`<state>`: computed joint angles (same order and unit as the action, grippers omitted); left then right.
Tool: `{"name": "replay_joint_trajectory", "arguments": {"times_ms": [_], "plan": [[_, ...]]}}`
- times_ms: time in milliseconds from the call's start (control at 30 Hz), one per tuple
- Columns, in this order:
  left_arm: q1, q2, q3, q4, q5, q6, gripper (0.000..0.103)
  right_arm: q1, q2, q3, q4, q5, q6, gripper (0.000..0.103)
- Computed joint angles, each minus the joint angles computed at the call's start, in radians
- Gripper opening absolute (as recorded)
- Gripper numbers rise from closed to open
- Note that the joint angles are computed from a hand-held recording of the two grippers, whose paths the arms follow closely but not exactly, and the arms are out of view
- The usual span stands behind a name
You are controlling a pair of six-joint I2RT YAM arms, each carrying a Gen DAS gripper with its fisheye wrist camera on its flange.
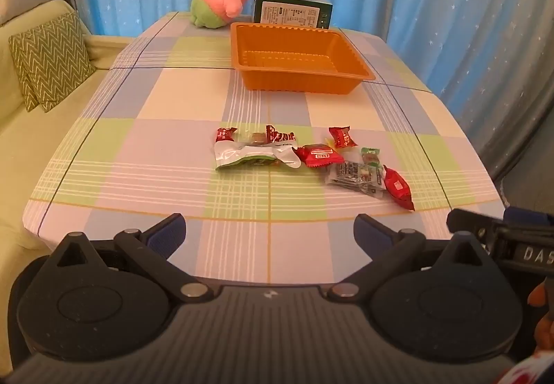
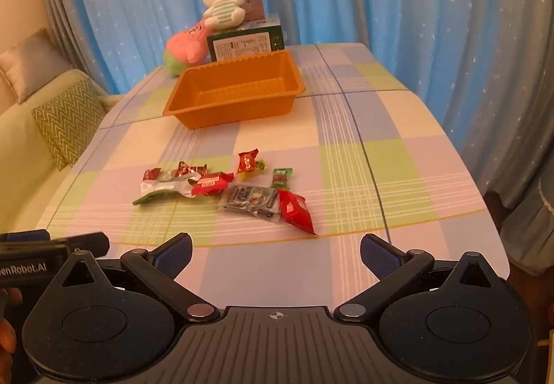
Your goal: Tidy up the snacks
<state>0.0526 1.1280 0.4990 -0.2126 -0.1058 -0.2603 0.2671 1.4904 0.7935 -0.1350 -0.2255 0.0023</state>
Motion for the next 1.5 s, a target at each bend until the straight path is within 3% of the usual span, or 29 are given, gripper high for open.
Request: {"name": "replay_joint_trajectory", "arguments": {"times_ms": [267, 1500], "plan": [[0.002, -0.001, -0.003, 0.017, 0.011, -0.015, 0.102, -0.014, -0.016, -0.032, 0.042, -0.028, 0.018, 0.103], [0.011, -0.016, -0.004, 0.001, 0.031, -0.010, 0.101, -0.003, -0.008, -0.002, 0.007, -0.031, 0.033, 0.103]]}}
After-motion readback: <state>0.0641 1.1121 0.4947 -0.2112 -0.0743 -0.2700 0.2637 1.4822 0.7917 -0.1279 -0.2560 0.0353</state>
